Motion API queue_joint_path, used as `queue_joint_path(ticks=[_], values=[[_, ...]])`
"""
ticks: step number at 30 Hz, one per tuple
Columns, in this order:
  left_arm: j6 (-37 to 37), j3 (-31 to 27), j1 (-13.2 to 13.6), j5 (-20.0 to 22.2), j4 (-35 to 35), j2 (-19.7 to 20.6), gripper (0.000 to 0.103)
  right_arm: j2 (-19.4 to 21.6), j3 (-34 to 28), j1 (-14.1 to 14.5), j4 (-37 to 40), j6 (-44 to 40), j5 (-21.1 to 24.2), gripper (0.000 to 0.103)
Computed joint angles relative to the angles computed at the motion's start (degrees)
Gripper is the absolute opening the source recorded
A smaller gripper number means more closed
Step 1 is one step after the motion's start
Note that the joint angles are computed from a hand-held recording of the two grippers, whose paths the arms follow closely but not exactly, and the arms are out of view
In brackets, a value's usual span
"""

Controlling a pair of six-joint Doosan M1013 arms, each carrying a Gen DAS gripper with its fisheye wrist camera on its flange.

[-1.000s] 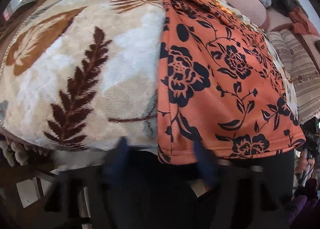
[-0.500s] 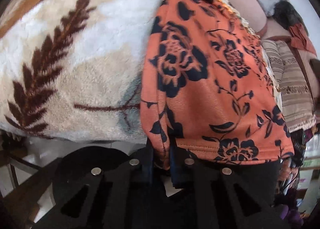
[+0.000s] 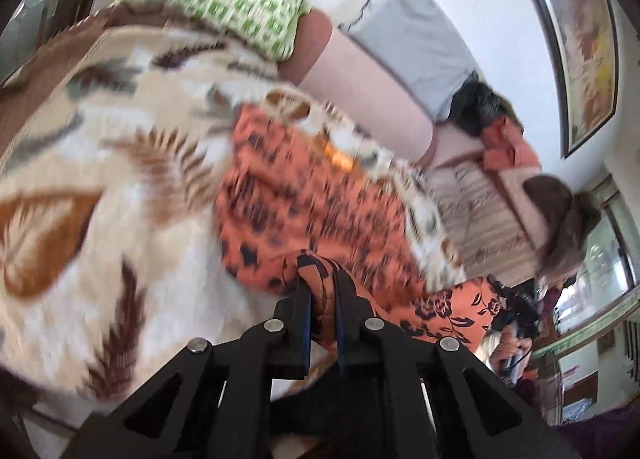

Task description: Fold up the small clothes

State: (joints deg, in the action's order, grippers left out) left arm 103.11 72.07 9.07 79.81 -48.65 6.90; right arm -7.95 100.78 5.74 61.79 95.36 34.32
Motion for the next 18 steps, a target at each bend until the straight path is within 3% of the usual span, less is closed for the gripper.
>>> queue_joint_path(ticks=[8, 13, 16, 17, 18], values=[[-12.29, -16.92, -5.50, -4.40, 8.46, 13.69, 0.010, 12.37, -10.40, -4.16, 1.13, 3.07, -3.79, 0.012], [-21.22, -27.24, -8.57, -4.21, 15.90, 23.23, 0.010, 21.19, -16.97, -5.54, -4.06, 11.84, -4.27, 0.012], [-27.17, -32.05, -9.81, -0.47, 19.78, 27.96, 0.014, 25.05, -20.20, -5.78, -13.26, 25.03, -1.13, 0.018], [-28.42, -32.02, -9.90, -0.35, 20.52, 28.29, 0.017, 25.93, -20.74, -6.12, -14.32, 28.07, 0.26, 0.028], [-28.85, -31.14, -9.60, -1.03, 19.69, 28.18, 0.017, 26.40, -20.63, -6.54, -13.43, 29.52, 0.84, 0.049]])
